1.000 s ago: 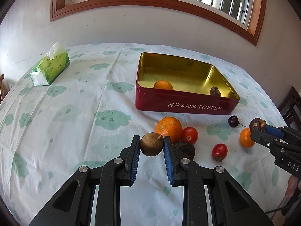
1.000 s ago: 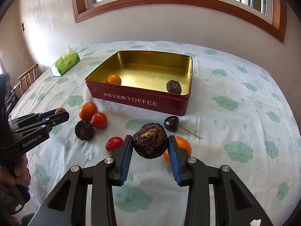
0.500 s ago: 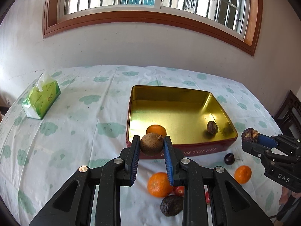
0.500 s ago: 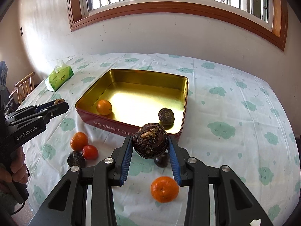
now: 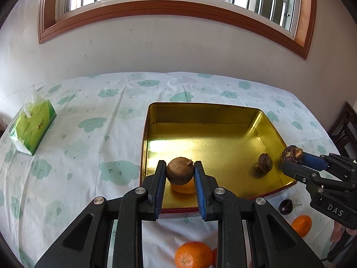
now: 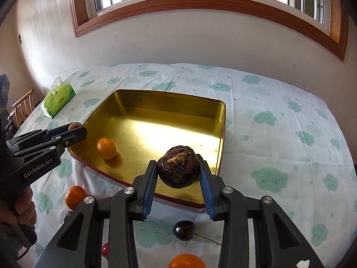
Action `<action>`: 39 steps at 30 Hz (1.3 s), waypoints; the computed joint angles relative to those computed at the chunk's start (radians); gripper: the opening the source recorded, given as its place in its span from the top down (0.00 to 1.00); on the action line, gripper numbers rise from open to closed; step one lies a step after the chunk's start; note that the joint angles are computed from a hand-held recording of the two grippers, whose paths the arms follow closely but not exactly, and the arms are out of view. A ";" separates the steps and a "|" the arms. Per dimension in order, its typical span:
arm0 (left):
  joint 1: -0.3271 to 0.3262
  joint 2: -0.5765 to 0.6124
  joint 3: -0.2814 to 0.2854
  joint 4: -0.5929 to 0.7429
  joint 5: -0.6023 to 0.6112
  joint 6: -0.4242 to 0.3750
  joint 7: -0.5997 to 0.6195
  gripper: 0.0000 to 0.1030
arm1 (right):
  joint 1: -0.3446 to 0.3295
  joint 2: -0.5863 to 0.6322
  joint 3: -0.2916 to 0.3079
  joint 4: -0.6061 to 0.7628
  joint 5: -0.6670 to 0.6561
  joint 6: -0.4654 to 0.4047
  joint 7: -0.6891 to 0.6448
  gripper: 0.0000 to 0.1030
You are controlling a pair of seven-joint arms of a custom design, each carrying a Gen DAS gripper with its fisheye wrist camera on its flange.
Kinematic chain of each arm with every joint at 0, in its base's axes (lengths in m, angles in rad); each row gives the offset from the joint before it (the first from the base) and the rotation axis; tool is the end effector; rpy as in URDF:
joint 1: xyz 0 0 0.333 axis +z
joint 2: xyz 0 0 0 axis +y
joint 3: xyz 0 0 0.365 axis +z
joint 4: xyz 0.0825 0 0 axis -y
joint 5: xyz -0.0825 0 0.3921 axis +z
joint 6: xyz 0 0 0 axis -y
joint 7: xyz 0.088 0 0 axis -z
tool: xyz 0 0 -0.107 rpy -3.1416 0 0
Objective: Organize fruits
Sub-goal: 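Lower both fruits into the tin and open both grippers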
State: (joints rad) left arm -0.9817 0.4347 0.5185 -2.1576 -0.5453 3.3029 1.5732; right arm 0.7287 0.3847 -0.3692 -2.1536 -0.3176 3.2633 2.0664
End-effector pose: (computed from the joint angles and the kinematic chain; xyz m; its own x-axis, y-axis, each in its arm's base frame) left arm 0.5746 -0.2581 0.3498 -0.0605 -0.9925 0.1066 -0.7103 -0.0322 -0.7031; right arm 0.5770 0.2700 0.3503 0.2737 -0.9617 -0.0142 -0.7092 -0.1919 -0.6784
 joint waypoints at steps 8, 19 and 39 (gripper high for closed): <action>0.030 0.038 -0.007 0.035 0.069 -0.049 -0.067 0.75 | -0.112 0.042 0.115 0.063 -0.027 -0.048 0.002 0.66; 0.025 0.061 0.022 0.045 0.194 -0.080 -0.195 0.75 | -0.194 0.066 0.198 0.091 -0.069 -0.078 0.035 0.66; -0.109 0.086 0.171 0.023 0.293 -0.102 -0.325 0.74 | -0.180 0.062 0.176 0.081 -0.108 -0.070 0.086 0.64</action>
State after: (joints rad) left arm -1.0905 0.5205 0.6894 -2.1341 -0.2528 3.2012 1.2479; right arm 0.5483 0.4464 -0.1930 -2.0724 -0.4260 3.1934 2.1521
